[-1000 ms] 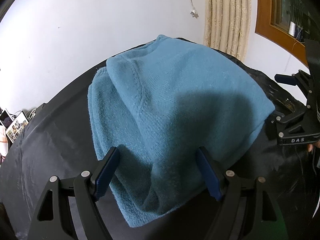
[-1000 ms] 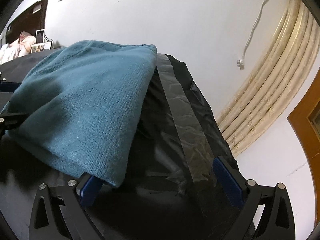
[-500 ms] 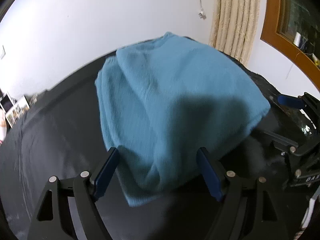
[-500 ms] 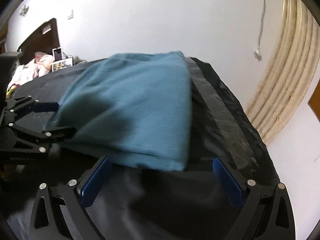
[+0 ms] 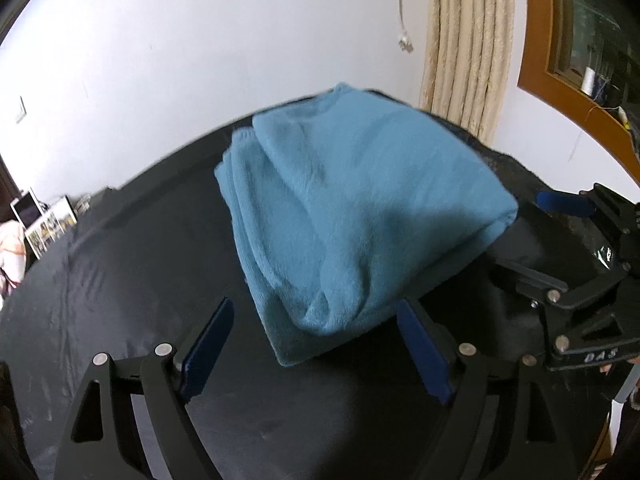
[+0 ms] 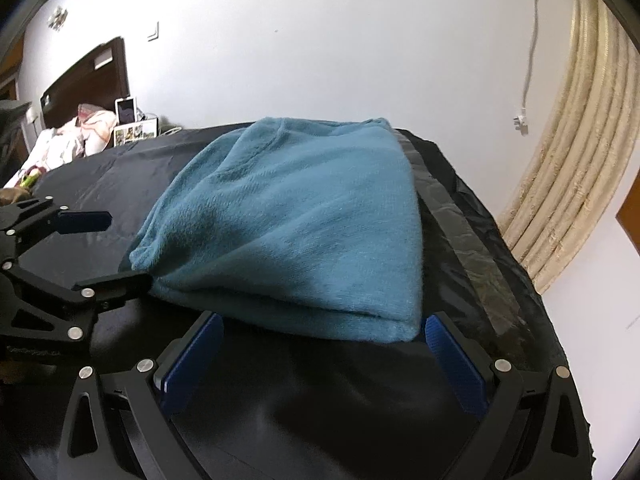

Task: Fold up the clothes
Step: 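Open both grippers and withdraw them from the folded sweater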

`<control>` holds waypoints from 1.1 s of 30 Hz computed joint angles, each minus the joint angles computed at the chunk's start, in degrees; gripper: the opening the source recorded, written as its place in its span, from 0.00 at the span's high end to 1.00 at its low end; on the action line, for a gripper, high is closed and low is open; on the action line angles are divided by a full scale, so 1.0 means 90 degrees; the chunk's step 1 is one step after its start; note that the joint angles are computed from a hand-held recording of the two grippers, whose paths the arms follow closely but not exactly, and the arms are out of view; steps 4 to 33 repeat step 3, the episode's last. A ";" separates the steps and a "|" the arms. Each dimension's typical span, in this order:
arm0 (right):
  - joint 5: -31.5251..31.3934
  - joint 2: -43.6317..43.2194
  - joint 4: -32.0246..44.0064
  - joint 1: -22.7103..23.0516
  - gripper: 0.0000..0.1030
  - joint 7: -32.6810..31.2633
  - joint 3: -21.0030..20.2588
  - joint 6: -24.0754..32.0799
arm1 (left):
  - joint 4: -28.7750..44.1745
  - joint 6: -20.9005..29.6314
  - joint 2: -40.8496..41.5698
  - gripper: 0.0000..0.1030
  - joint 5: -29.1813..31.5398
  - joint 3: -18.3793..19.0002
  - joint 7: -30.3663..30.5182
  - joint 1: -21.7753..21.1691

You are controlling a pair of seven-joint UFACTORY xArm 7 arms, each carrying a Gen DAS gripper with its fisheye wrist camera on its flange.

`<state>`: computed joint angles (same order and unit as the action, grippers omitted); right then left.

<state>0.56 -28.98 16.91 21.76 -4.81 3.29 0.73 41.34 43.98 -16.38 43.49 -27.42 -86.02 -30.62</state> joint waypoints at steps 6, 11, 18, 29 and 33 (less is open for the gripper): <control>0.0088 -0.0117 -0.0040 0.0042 0.00 0.0088 -0.0087 0.0000 | 0.0006 0.0101 -0.0043 0.16 0.0028 -0.0032 -0.0018 -0.0006; 0.0088 -0.0117 -0.0040 0.0042 0.00 0.0088 -0.0087 0.0000 | 0.0006 0.0101 -0.0043 0.16 0.0028 -0.0032 -0.0018 -0.0006; 0.0088 -0.0117 -0.0040 0.0042 0.00 0.0088 -0.0087 0.0000 | 0.0006 0.0101 -0.0043 0.16 0.0028 -0.0032 -0.0018 -0.0006; 0.0088 -0.0117 -0.0040 0.0042 0.00 0.0088 -0.0087 0.0000 | 0.0006 0.0101 -0.0043 0.16 0.0028 -0.0032 -0.0018 -0.0006; 0.0088 -0.0117 -0.0040 0.0042 0.00 0.0088 -0.0087 0.0000 | 0.0006 0.0101 -0.0043 0.16 0.0028 -0.0032 -0.0018 -0.0006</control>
